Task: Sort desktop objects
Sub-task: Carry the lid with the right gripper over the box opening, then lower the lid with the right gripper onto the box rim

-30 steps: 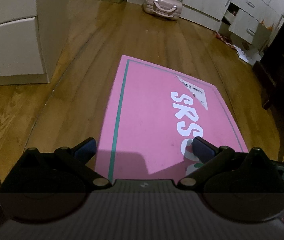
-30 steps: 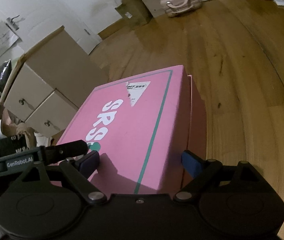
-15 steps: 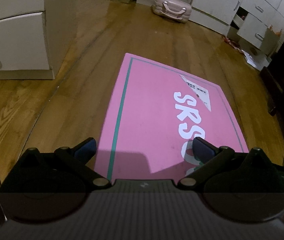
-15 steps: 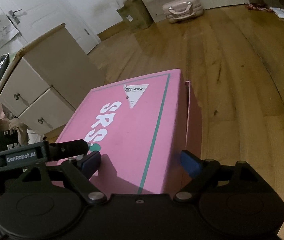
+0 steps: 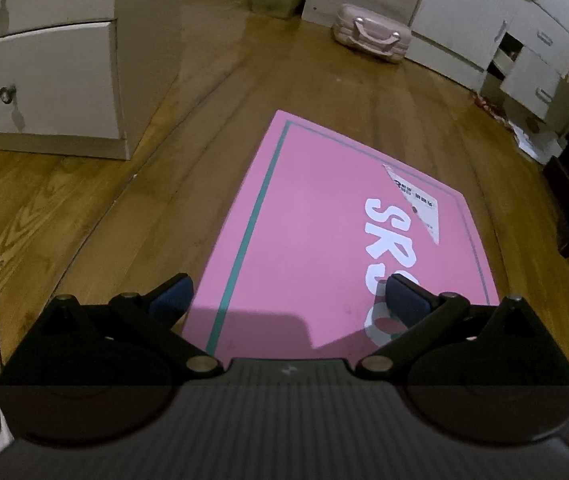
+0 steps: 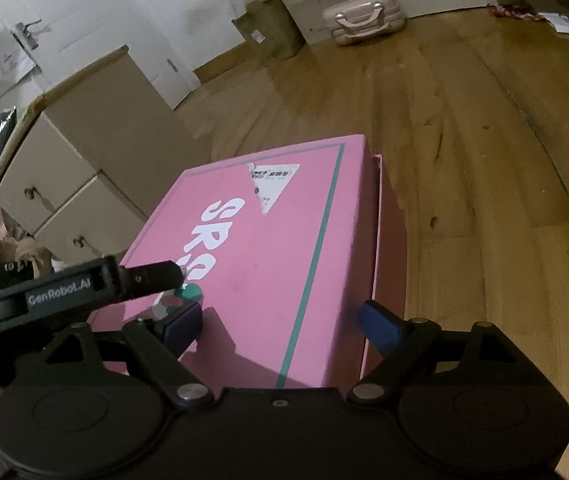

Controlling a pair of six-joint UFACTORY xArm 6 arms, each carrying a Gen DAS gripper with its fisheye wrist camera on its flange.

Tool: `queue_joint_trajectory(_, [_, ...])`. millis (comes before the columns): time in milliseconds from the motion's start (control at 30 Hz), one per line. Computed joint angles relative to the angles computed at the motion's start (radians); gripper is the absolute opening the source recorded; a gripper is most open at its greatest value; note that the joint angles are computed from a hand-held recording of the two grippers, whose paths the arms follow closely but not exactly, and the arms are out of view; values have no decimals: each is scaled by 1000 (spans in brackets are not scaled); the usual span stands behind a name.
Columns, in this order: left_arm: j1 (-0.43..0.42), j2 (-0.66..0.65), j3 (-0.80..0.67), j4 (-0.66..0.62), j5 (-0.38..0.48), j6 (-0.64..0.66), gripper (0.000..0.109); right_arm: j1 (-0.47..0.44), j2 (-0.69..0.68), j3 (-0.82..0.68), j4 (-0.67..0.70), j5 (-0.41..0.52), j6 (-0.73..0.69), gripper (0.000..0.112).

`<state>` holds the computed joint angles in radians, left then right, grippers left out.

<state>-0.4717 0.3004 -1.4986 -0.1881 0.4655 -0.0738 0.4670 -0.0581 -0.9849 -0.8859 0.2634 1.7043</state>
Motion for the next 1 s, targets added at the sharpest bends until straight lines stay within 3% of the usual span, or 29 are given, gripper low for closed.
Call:
queue_joint_trajectory(267, [1,-15,1,5,18,-30,103,-16,-29,17,-77,-26,106,90])
queue_joint_trajectory(400, [3,-16,-9,7,37,-41,103,-27,-39,36,36,-68,-21,90])
queue_joint_trajectory(667, [-7,-3,-43,82,73,-71,103,-31,-52,50,88,-69,-75,90])
queue_joint_trajectory(767, [0,-15,-32,21,53,-30,103,-35,-69,63,83,-68,-61,90])
queue_joint_trajectory(900, [19,-38,0,-169,12,56,103,-41,-90,88,116,-84,-76,90])
queue_joint_trajectory(1000, [24,-39,-3,-137,48,55,103,-53,-89,107,139,-139,-78,90])
